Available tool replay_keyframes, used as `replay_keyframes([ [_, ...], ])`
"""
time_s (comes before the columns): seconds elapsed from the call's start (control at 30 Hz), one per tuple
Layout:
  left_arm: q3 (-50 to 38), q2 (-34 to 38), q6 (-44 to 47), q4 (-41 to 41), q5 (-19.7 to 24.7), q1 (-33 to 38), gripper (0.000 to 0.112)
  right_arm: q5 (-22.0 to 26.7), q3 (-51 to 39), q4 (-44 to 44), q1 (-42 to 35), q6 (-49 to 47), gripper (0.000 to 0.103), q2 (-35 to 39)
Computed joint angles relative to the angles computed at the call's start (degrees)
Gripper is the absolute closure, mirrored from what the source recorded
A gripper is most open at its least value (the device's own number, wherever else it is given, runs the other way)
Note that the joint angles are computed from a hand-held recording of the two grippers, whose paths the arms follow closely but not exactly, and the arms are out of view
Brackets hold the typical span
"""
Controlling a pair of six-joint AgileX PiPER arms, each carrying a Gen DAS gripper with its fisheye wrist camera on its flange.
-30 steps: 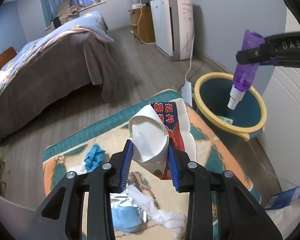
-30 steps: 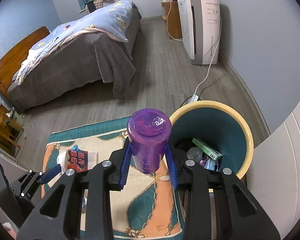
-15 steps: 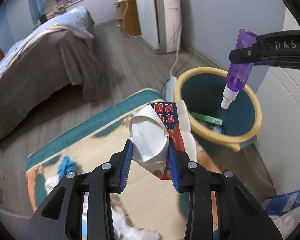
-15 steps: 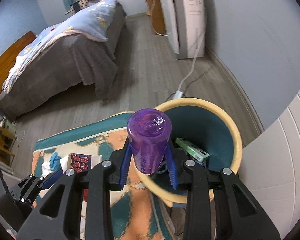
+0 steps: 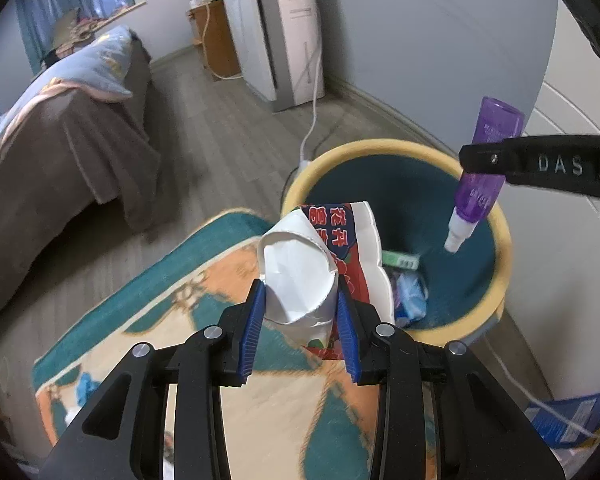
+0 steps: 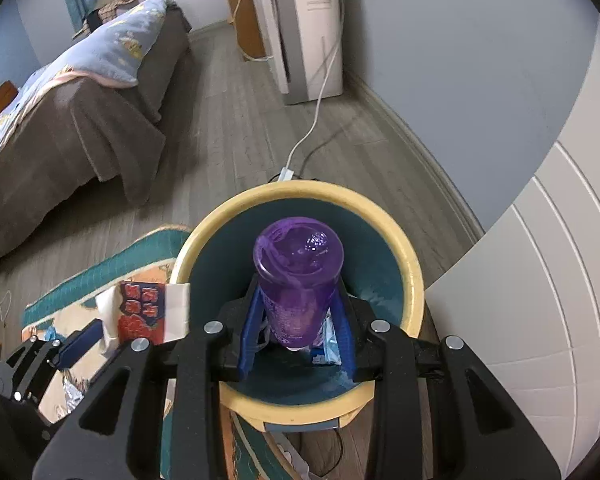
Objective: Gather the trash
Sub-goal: 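Carry the bottle and cup over the yellow bin and open both tools, then move both open tools back over the cushion of remaining trash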
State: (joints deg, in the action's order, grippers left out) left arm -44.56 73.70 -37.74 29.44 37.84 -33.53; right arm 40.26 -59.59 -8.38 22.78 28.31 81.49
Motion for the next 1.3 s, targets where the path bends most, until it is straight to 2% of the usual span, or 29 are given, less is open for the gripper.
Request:
replay_keyframes([
  [0.2, -3.0, 1.3, -3.4, 4.2, -2.0, -2.1, 0.075, -2.1, 0.9, -3.7, -0.3, 5.4, 0.07, -3.2],
  [0.23, -3.5, 1.3, -3.4, 4.4, -2.1, -2.4, 0.072, -2.4, 1.0, -3.7, -0.4, 5.5, 0.069, -3.6],
  [0.27, -3.7, 1.0, -3.8, 5.0, -2.0, -2.8, 0.063, -2.8, 1.2, -4.1, -0.5, 6.0, 0.067, -4.1],
  [0.33, -3.3, 0.4, -5.2, 7.0, -2.0, -3.5, 0.05, -2.7, 1.2, -5.0, -0.2, 7.2, 0.049, -4.7],
  [0.47, -1.4, -0.6, -8.4, 9.2, -1.2, -3.7, 0.032, -2.5, 0.6, -4.0, -0.2, 6.1, 0.04, -4.4],
  [0.6, 0.9, -2.7, -10.5, 10.0, -0.7, -2.6, 0.018, -2.2, -0.2, -3.3, 0.6, 5.3, 0.018, -3.8],
  [0.63, 1.5, -3.4, -10.7, 9.9, -0.4, -2.2, 0.018, -2.2, -0.3, -3.3, 0.9, 5.4, 0.012, -3.8],
  [0.73, 3.2, -5.7, -5.7, 5.2, -1.2, 1.5, 0.018, -2.4, -0.7, -3.2, 1.7, 5.5, 0.006, -3.7],
  [0.97, 6.0, -11.3, 2.2, 1.3, 0.1, 9.7, 0.018, 0.7, -3.1, -7.6, 6.4, 8.3, 0.006, -1.4],
  [1.17, 6.4, -17.4, 19.0, -8.6, 1.2, 24.0, 0.018, 2.9, -5.3, -10.4, 10.4, 10.1, 0.006, 0.2],
  [1.3, 5.9, -21.2, 33.6, -17.7, 3.3, 36.6, 0.017, 3.7, -6.4, -11.3, 13.0, 10.8, 0.006, 0.9],
])
